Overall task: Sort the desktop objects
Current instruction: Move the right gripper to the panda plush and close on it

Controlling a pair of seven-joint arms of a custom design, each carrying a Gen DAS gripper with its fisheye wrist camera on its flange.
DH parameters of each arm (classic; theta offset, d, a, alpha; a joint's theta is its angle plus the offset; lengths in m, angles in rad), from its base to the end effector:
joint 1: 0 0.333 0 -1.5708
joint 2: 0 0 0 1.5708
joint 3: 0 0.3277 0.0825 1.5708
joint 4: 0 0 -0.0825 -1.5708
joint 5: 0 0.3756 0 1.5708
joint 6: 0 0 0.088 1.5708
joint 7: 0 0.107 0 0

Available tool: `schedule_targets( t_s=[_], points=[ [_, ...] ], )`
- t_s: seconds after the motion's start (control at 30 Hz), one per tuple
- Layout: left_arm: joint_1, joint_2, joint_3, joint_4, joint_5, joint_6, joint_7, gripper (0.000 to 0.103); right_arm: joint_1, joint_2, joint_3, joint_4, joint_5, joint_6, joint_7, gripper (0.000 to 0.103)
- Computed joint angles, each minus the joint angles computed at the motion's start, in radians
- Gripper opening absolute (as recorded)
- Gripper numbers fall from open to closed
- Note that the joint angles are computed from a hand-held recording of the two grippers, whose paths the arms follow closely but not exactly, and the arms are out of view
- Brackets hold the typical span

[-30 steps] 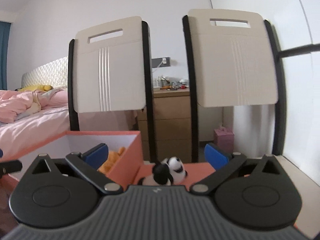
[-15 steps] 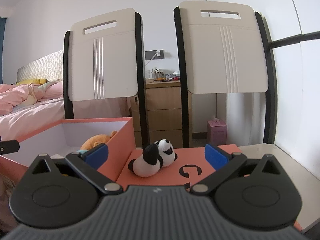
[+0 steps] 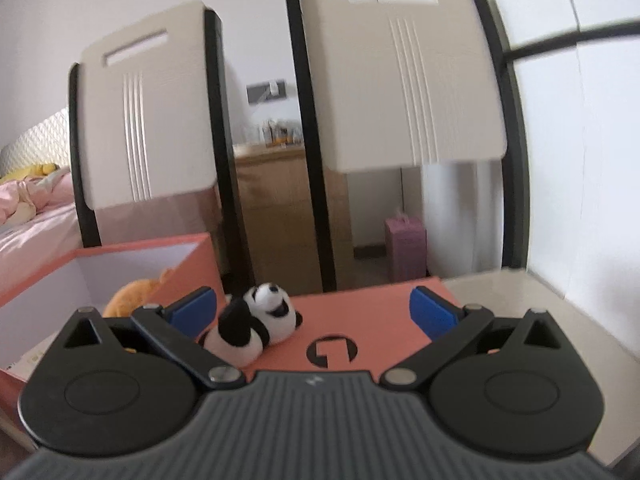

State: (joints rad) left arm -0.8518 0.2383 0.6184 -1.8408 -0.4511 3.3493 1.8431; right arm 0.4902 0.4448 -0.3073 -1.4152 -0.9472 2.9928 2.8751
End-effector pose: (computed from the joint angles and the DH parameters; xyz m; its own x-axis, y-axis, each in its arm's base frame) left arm 0.6217 -0.1450 0.5958 -0.1145 -0.9934 0.0031 -0.2571 0.0267 -0.9660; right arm 0.6854 0.2390 0.5748 -0.0236 -0.9853 -0.1693 -0.3303 0.1675 -0.9289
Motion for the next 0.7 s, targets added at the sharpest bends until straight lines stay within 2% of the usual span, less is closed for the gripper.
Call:
schedule_targets(
  t_s=[0.1,0.3,0.37,0.43,0.47,0.57,0.63,0.7],
  points=[
    [0.013,-0.004,-0.015,-0.001,0.004,-0.001,-0.001,0.103,-0.062,0.028,0.091,0.031,0.137,-0.024,-0.136,0.103],
    [0.046,-0.010,-0.048,-0.001,0.021,-0.006,-0.021,0.103,-0.134,0.130,0.215,0.164,0.388,-0.048,-0.363,0.100],
    [0.053,-0.012,-0.053,-0.001,0.031,-0.009,-0.032,0.103,-0.150,0.176,0.250,0.232,0.456,-0.075,-0.429,0.091],
    [0.064,-0.014,-0.062,-0.003,0.044,-0.011,-0.046,0.103,-0.158,0.224,0.272,0.304,0.514,-0.108,-0.483,0.075],
    [0.067,-0.015,-0.064,-0.003,0.050,-0.012,-0.053,0.103,-0.160,0.249,0.281,0.342,0.541,-0.126,-0.507,0.072],
    [0.076,-0.015,-0.068,-0.003,0.071,-0.017,-0.077,0.103,-0.159,0.320,0.293,0.452,0.613,-0.178,-0.564,0.060],
    [0.079,-0.016,-0.067,-0.004,0.086,-0.018,-0.094,0.103,-0.158,0.358,0.301,0.516,0.656,-0.213,-0.608,0.043],
    [0.085,-0.018,-0.072,-0.006,0.101,-0.018,-0.109,0.103,-0.152,0.385,0.301,0.561,0.692,-0.237,-0.643,0.035]
  ],
)
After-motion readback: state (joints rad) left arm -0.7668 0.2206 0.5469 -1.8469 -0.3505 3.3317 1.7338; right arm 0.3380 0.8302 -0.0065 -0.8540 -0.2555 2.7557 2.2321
